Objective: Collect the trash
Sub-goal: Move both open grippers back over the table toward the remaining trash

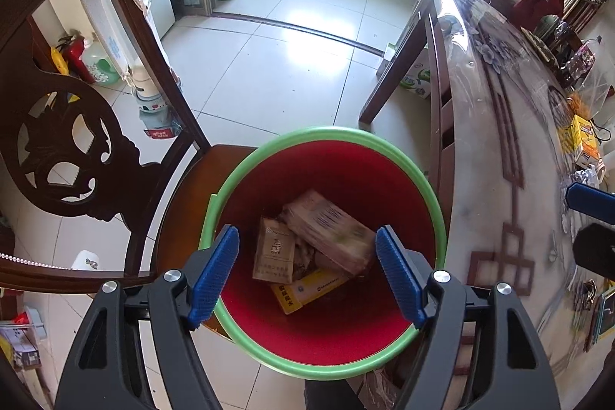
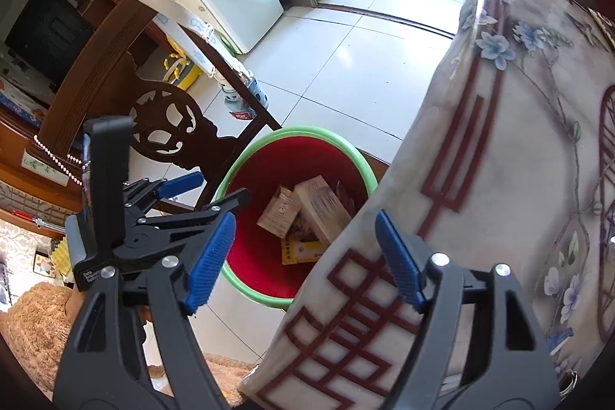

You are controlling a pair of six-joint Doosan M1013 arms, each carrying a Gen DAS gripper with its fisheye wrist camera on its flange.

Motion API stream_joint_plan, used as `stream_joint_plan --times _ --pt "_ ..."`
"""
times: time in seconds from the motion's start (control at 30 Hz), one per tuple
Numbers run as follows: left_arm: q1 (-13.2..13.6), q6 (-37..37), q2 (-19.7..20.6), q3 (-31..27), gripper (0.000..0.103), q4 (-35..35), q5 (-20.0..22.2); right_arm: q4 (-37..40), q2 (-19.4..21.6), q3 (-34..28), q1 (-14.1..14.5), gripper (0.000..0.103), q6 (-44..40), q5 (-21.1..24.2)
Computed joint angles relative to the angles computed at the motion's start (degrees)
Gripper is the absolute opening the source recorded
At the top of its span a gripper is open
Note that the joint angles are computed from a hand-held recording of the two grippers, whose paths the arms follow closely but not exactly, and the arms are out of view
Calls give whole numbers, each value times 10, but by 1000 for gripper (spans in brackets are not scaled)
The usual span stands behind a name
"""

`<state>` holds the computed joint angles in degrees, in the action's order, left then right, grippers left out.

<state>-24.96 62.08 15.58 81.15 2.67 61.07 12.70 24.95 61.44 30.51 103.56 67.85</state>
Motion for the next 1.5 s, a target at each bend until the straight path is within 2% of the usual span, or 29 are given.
stream_joint_plan --times 0.33,0.5,0.57,0.8,0.93,1.17,1.37,1.43,1.5 --pt "-16 40 2 -15 71 -10 -11 -35 -42 55 -12 74 50 -33" --pt "-28 66 6 -29 71 -14 -15 -107 -87 107 -27 76 88 -32" --pt "-32 73 10 -35 71 -20 -15 -134 -108 131 -39 80 88 -22" --pt "-56 93 23 -54 71 -46 -13 -232 -187 228 -98 80 141 68" --pt "-79 95 33 -71 71 -46 -7 -243 -223 270 -131 83 184 73" --pt "-120 47 58 -109 71 -22 17 -208 -242 310 -172 84 142 37" --pt "-165 23 88 -156 71 -7 38 -145 -238 309 -239 89 134 -55" --pt "-181 15 99 -173 71 0 48 -100 -225 295 -267 89 119 -88" --pt "-195 6 106 -186 71 5 58 -77 -208 276 -282 88 101 -105"
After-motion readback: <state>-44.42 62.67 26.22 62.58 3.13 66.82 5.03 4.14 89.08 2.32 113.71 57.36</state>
